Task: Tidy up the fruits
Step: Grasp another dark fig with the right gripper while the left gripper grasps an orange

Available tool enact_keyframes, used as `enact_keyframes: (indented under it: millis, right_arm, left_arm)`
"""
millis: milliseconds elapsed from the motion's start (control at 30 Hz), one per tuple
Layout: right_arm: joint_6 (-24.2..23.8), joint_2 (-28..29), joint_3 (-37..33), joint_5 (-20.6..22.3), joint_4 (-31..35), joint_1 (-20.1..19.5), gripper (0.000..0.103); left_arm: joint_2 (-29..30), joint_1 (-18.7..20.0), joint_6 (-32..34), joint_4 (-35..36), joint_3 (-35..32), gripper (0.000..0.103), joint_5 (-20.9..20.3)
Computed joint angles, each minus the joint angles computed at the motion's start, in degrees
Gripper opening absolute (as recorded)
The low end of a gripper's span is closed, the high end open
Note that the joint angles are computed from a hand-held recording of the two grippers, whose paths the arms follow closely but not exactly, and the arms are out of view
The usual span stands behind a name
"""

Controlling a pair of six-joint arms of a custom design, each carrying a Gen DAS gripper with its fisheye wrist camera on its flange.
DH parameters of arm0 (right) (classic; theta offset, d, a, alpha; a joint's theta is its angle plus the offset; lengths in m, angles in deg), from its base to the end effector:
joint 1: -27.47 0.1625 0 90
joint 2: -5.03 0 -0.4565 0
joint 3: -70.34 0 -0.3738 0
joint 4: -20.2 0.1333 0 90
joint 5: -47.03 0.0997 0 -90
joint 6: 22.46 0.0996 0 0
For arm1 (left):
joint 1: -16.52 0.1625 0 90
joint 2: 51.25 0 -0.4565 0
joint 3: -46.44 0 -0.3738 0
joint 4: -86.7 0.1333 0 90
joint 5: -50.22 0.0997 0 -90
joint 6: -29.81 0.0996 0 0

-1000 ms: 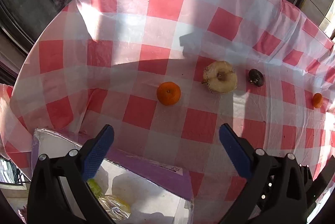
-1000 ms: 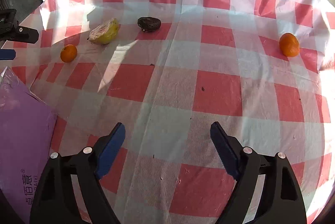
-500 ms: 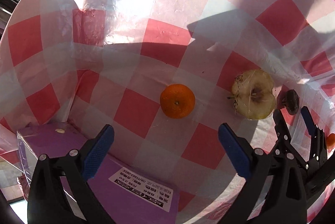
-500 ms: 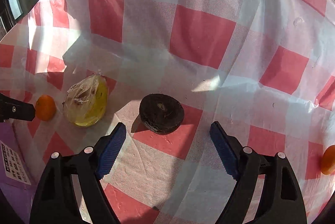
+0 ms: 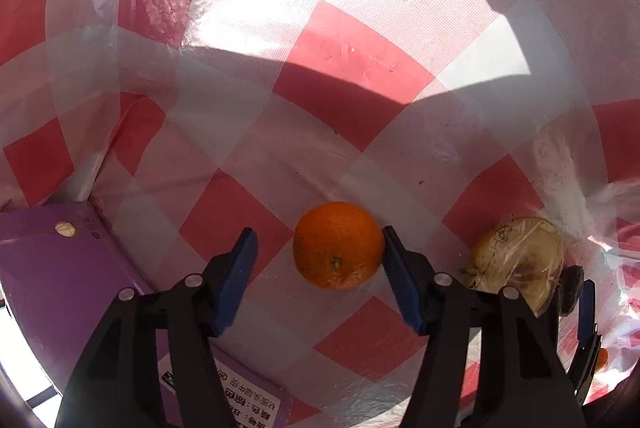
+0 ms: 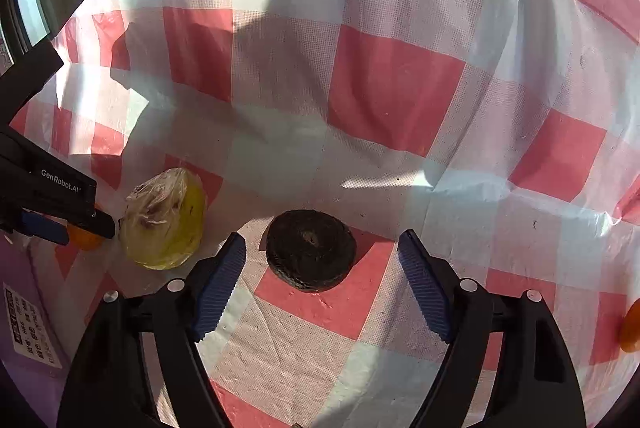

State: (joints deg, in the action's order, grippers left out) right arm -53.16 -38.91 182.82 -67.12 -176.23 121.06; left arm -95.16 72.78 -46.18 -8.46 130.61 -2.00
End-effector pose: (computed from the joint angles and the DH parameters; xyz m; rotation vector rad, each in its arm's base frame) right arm 0.1299 -0.5930 0.1209 0.5608 -2.4397 0.7079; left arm -0.1997 -0.6488 0.1158 -0.5891 2.2065 -0.2221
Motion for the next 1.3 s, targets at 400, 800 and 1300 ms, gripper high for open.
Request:
enact_keyframes:
  millis: [400, 800, 1300]
  right_arm:
    - [-0.40, -2.15, 1.73, 0.12, -2.27, -1.30, 0.042]
    - [2.16, -8.90, 11.26, 3.24, -4.46, -4.13, 0.040]
    - [8.58, -24.26, 32.76, 2.14, -9.39, -7.60, 0.040]
  left_arm:
    - [-3.04, -7.69, 1.48, -10.13, 8.85, 0.041, 3.97]
    - [-4.99, -22.39, 17.08, -23.78, 23.54, 0.041, 9.03]
    - [-5.80, -25.29, 25.84, -40.74, 37.00, 0.041, -2.31]
